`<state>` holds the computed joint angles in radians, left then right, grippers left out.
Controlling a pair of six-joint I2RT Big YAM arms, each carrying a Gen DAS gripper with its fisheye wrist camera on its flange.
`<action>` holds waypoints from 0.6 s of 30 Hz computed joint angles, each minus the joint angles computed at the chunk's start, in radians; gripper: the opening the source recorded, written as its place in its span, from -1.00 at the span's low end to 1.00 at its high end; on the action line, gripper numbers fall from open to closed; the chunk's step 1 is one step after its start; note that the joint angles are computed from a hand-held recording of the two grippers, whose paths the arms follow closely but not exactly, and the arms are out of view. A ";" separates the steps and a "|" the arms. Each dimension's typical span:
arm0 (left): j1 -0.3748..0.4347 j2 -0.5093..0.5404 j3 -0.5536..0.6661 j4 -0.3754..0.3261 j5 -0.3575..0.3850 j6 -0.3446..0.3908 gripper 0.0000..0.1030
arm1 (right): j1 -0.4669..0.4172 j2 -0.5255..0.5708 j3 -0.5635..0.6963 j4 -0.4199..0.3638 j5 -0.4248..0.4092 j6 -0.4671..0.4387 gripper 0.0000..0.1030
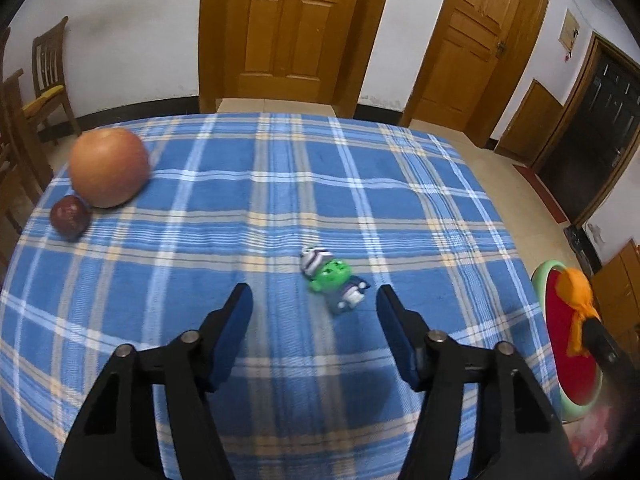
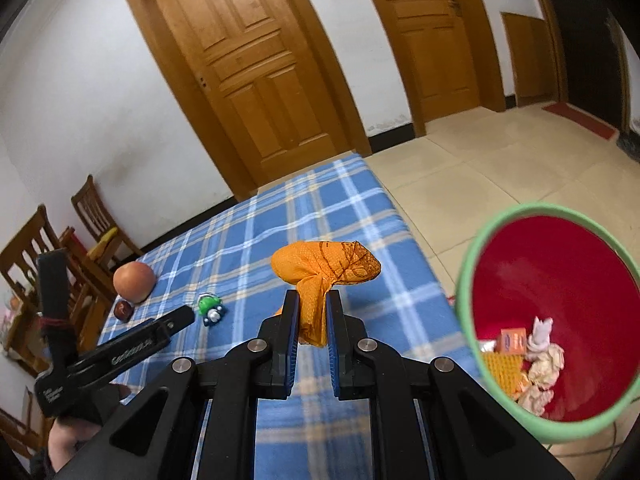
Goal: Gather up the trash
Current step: 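Grasp the small green figure toy with the left tool while the right tool holds the orange cloth, then carry the orange cloth and green figure over the red bin with both tools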
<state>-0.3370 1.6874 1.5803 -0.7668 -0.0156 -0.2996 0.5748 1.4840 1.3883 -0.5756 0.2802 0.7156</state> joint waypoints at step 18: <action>-0.035 0.096 0.093 -0.023 -0.073 0.020 -0.27 | -0.060 -0.182 -0.206 0.029 0.048 0.075 -0.74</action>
